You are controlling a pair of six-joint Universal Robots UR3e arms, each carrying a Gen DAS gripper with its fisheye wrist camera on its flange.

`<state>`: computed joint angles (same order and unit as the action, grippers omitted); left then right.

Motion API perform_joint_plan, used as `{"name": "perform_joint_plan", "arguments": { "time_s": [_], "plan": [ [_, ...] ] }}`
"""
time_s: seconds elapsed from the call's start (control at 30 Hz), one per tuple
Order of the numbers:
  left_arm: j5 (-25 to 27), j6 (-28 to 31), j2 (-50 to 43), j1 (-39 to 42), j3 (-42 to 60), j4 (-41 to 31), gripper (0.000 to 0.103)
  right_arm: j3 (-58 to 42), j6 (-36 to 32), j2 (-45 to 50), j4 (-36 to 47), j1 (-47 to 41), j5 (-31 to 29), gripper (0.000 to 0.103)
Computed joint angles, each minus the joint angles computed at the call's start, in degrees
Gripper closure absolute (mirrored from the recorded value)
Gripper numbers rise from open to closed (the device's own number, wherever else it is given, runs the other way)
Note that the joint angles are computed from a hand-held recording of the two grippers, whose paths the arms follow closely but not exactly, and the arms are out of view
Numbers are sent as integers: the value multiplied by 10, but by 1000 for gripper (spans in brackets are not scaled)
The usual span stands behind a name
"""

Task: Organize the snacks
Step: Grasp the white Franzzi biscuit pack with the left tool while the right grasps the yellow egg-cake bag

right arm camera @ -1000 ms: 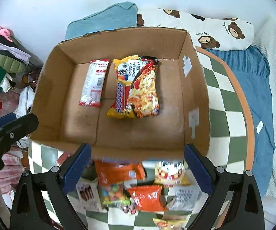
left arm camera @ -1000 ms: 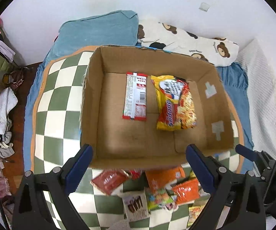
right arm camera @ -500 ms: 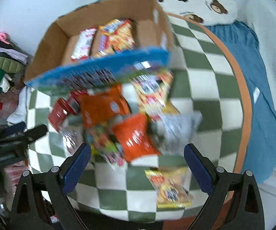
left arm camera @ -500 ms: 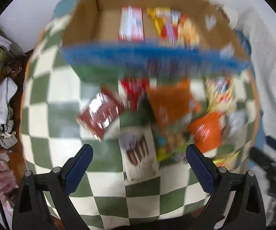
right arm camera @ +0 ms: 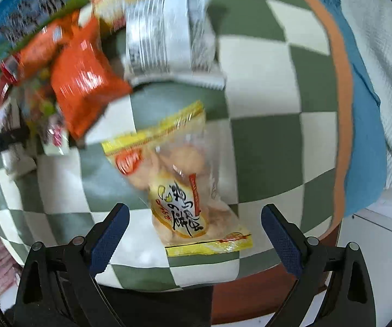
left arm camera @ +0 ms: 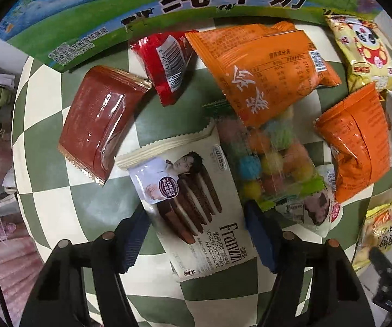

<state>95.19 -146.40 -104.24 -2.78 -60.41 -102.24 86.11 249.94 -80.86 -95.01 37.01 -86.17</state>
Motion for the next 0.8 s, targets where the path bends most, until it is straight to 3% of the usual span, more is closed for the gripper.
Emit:
{"name": "perform_joint_plan", "arguments": {
  "time_s": [0.07, 0.17, 0.27, 0.47, 0.67, 0.8],
  "plan": [
    [-3, 15, 27, 19, -35, 9, 41, -7, -14, 25, -11, 7, -3, 9],
    [-5, 54, 77, 62, -91, -1, 46, -2, -24, 48, -37, 8, 0, 34],
    [-3, 95, 131, 130, -146, -33, 46, -15, -23, 63, -49, 11, 9, 39],
    [-20, 103, 138, 196, -184, -39, 44, -5, -45, 90, -163, 0, 88, 41],
    [-19, 87, 128, 182, -203, -7, 33, -28, -58, 110, -151, -7, 102, 36],
    [-15, 87, 141, 173, -225, 20, 33, -87, -62, 108, -69, -11, 81, 27]
  ]
}}
